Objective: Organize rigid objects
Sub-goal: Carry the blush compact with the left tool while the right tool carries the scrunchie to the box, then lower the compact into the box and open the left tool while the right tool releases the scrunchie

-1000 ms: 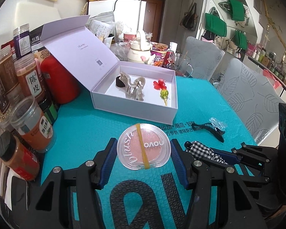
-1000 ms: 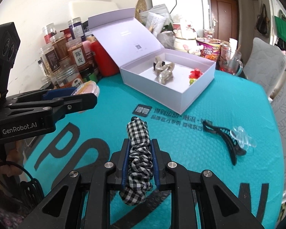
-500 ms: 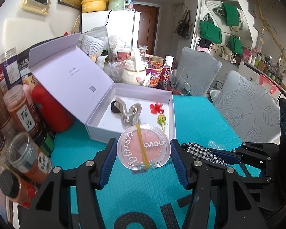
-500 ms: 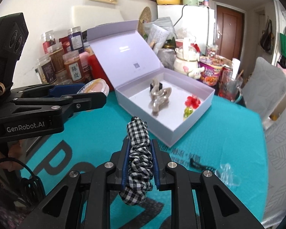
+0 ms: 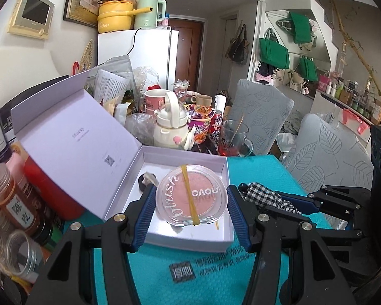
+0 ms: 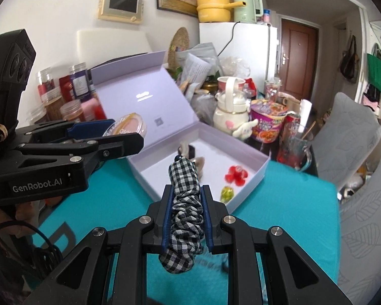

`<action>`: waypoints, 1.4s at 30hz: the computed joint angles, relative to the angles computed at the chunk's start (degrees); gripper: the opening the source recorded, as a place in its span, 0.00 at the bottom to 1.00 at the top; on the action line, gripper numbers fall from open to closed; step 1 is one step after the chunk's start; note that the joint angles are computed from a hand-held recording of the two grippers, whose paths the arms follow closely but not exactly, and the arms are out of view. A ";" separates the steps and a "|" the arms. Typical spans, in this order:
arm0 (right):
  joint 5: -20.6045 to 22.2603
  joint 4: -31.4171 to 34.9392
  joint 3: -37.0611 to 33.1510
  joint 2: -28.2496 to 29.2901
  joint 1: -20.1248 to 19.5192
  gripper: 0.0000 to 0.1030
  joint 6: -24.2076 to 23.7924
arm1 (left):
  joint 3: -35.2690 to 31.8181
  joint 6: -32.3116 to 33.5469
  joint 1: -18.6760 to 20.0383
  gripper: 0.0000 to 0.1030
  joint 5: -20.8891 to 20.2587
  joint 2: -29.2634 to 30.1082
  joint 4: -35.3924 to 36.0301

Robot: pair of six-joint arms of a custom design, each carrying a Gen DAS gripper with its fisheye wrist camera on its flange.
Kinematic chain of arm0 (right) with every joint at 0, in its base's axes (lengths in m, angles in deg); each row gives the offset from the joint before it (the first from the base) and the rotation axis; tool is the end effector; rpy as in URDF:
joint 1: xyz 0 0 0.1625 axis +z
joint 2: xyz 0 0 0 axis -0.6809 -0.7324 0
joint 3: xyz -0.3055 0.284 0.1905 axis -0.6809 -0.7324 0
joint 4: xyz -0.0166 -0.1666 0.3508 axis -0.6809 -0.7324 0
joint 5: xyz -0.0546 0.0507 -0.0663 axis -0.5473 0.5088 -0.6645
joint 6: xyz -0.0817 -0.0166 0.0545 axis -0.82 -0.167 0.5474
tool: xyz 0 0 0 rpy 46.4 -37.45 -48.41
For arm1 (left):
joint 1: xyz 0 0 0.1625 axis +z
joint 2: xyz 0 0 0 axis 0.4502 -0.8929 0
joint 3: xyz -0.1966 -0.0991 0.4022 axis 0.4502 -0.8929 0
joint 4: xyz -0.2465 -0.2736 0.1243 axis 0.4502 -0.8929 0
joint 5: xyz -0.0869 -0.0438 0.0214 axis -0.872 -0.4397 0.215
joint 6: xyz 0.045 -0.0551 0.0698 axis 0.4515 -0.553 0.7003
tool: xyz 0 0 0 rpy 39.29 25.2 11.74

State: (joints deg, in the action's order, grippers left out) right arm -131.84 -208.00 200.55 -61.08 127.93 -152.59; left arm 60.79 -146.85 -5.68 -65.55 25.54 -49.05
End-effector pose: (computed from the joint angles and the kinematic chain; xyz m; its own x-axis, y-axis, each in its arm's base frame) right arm 0.1008 -0.4844 0.3755 -0.4362 -0.8104 0.3911 -0.8983 0.3669 -0.2416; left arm -0.4729 -0.4256 0.0234 -0.7610 -0.2054 -0.6154 0.4461 0.5231 -0.7262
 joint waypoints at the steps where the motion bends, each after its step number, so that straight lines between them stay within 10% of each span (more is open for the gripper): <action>1: -0.03 -0.69 -0.74 0.81 0.37 0.20 0.75 | -0.12 1.51 0.47 0.54 0.34 0.08 -1.54; 15: -0.51 -3.80 -9.07 10.43 3.15 0.20 5.64 | -2.68 16.86 6.04 0.54 2.28 1.74 -16.17; 42: -7.68 -7.19 -15.47 23.17 3.09 0.20 8.42 | -7.90 13.36 14.73 0.54 -2.83 3.92 -3.09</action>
State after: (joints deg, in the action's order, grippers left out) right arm -139.52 -215.19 185.08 -37.91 131.02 -144.16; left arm 52.89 -133.49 9.05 -68.38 29.46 -52.15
